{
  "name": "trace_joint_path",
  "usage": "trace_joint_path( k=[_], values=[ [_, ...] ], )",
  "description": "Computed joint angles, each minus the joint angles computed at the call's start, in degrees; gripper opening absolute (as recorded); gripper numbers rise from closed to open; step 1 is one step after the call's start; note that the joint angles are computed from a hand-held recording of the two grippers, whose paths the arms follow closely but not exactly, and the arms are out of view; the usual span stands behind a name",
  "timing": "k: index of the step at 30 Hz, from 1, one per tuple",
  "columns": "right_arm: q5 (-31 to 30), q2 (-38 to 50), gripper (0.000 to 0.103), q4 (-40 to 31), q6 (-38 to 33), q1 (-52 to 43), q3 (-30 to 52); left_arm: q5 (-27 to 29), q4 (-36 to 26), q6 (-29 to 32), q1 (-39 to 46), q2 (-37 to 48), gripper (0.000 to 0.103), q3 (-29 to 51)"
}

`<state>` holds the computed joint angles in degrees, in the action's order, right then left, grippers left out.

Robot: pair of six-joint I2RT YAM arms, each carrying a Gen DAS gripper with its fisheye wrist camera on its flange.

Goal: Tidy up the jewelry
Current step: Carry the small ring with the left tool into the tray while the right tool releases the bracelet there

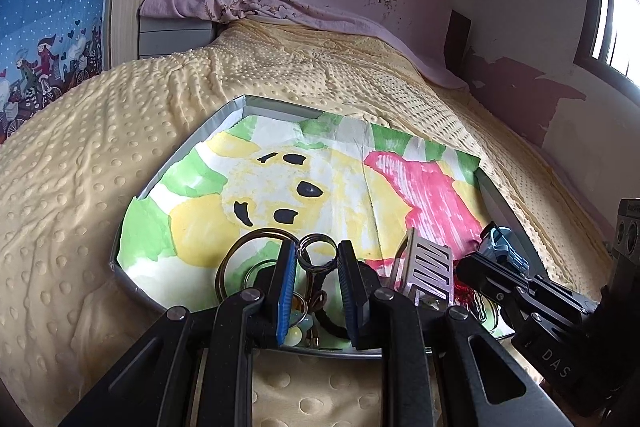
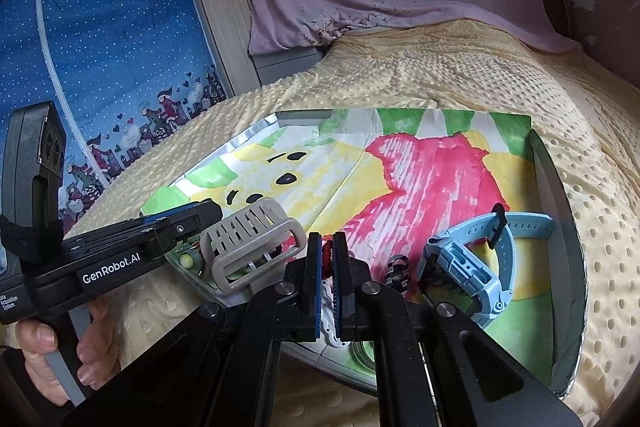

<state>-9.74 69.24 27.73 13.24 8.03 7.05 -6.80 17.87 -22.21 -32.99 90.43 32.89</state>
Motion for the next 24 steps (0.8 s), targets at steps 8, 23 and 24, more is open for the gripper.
trace_joint_path(
  k=[8,23,24],
  values=[
    [-0.28,2.52,0.005,1.04,0.09,-0.22,0.31,-0.70,0.02,-0.73,0.09,0.00,0.020,-0.11],
    [2.51,-11.62,0.024,-7.35,0.85,-0.64,-2.93,-6.75,-1.07,-1.97,-2.75,-9.32,0.068,-4.59],
    [2.92,-14.91,0.031,-9.08,0.90,-0.67,-3.67,-7.31,-1.55,-2.09,-3.18,-10.40,0.070,-5.04]
  ],
)
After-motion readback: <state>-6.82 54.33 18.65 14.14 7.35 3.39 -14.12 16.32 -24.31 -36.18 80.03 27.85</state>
